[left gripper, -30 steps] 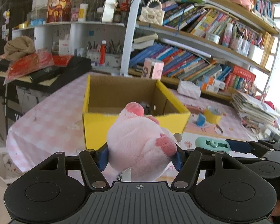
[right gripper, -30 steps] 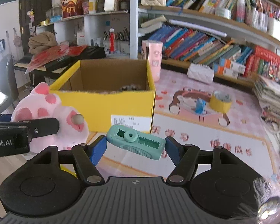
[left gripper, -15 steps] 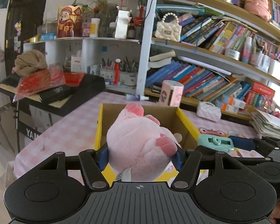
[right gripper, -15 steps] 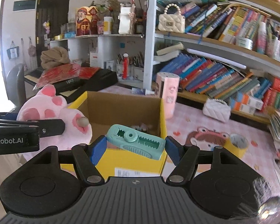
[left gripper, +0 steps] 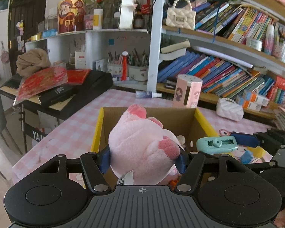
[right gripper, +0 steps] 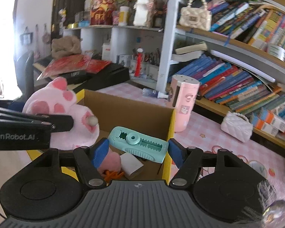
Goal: Organize objects
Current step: 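Carry the plush pig and tape dispenser with both tools over the yellow box, then open the left tool to drop the pig while the right tool drops the dispenser into the box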
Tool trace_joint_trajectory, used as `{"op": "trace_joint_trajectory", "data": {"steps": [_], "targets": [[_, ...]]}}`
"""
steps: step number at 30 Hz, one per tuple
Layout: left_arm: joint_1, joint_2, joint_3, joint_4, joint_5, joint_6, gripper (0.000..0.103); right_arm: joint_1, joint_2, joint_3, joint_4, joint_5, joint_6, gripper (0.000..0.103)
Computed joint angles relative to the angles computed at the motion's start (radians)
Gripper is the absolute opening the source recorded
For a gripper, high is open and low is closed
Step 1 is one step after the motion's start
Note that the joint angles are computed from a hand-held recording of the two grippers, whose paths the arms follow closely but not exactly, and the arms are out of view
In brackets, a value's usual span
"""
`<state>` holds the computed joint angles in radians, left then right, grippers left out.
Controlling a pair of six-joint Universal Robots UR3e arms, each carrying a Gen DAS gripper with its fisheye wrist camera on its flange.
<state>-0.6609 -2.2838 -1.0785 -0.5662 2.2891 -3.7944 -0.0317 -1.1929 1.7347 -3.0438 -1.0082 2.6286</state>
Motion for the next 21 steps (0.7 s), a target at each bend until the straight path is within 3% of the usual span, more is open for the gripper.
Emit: {"op": "trace_joint_trajectory", "data": {"steps": [10, 21], "targets": [[0.054, -0.069, 0.103, -0.135, -0.054, -0.004, 0.066, 0.071, 0.149, -0.248, 0.26, -0.052, -0.236, 0.067], [0.07, -0.097, 0.148, -0.224, -0.072, -0.016, 0.068, 0.085, 0.228, -0.435, 0.506, -0.048, -0.226, 0.067]]}}
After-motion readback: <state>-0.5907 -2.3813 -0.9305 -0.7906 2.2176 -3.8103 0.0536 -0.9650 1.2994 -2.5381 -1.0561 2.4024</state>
